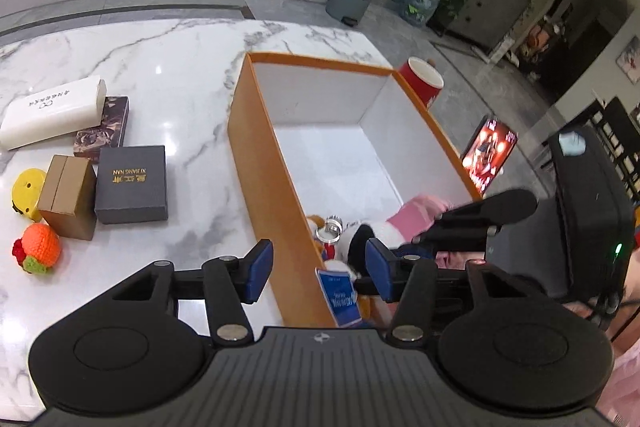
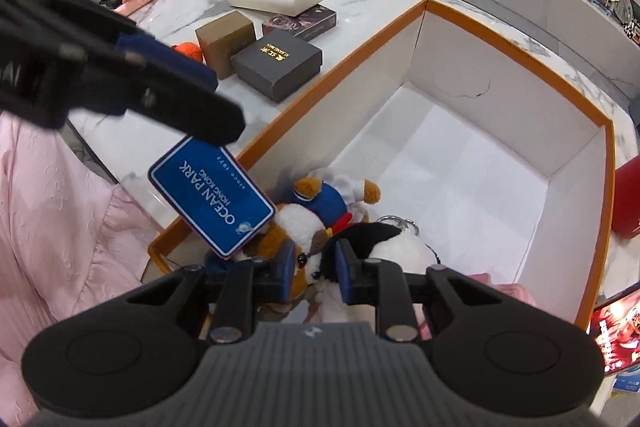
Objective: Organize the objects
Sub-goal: 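Lower the plush toys into the box and open both grippers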
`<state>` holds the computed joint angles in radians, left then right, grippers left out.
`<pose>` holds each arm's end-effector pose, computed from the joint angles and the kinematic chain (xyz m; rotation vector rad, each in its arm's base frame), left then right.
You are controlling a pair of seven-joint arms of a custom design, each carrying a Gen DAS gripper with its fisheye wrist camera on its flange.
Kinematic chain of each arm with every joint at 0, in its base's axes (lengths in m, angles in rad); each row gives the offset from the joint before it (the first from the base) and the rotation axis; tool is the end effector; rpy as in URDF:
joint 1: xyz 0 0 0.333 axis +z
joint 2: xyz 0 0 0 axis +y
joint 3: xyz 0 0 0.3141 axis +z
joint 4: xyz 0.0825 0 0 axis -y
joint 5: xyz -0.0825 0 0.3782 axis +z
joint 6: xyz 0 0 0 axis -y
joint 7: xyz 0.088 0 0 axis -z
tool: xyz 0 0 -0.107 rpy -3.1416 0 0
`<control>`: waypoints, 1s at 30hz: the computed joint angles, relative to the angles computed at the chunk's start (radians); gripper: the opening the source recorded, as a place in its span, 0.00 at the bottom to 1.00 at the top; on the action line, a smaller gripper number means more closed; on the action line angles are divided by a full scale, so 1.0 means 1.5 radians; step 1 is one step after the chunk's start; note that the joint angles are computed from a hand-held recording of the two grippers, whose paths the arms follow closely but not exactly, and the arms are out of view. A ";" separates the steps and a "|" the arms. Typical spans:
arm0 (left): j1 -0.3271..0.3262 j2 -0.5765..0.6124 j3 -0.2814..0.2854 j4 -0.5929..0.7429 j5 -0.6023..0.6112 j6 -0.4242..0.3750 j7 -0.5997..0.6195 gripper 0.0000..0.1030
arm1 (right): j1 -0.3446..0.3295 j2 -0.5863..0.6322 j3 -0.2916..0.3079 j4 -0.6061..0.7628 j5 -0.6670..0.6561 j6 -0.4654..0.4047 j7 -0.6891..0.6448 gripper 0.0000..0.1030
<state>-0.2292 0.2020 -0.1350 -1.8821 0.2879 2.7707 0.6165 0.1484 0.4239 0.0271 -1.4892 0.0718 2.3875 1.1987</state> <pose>0.6037 -0.2371 0.4832 -2.2594 1.5451 -0.9399 0.7050 0.1223 0.4813 -2.3673 1.4010 -0.4509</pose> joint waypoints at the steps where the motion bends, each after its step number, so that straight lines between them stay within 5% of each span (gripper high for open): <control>1: -0.002 0.001 0.000 0.003 0.003 -0.008 0.001 0.58 | -0.001 0.000 0.001 0.001 0.002 -0.001 -0.002 0.24; 6: 0.009 -0.001 -0.018 0.006 -0.051 -0.034 0.039 0.57 | -0.027 -0.014 0.012 0.007 0.069 -0.005 0.000 0.29; 9: 0.014 -0.007 -0.026 -0.004 -0.081 -0.010 0.069 0.33 | -0.017 -0.022 -0.010 0.001 0.037 0.009 0.036 0.34; 14: 0.000 0.012 -0.022 0.030 -0.064 -0.013 0.097 0.18 | -0.023 -0.023 -0.018 -0.004 0.015 -0.004 0.071 0.34; 18: 0.004 0.057 -0.039 0.089 -0.106 -0.044 0.167 0.16 | -0.025 -0.029 -0.015 -0.019 0.013 0.000 0.077 0.33; 22: -0.035 0.099 -0.011 0.160 -0.053 -0.118 0.156 0.16 | -0.033 -0.018 -0.010 -0.006 0.031 -0.007 0.080 0.32; 24: -0.034 0.113 -0.017 0.179 -0.056 -0.136 0.176 0.16 | -0.030 -0.005 -0.013 0.010 0.025 -0.030 0.091 0.20; 30: -0.038 0.125 -0.017 0.193 -0.063 -0.168 0.184 0.16 | -0.039 0.002 -0.008 0.017 0.046 -0.043 0.094 0.19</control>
<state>-0.2867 0.3900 -0.1610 -1.5933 0.1935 2.5193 0.8924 0.0892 0.4272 0.0158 -1.4632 0.1411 2.3225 1.3393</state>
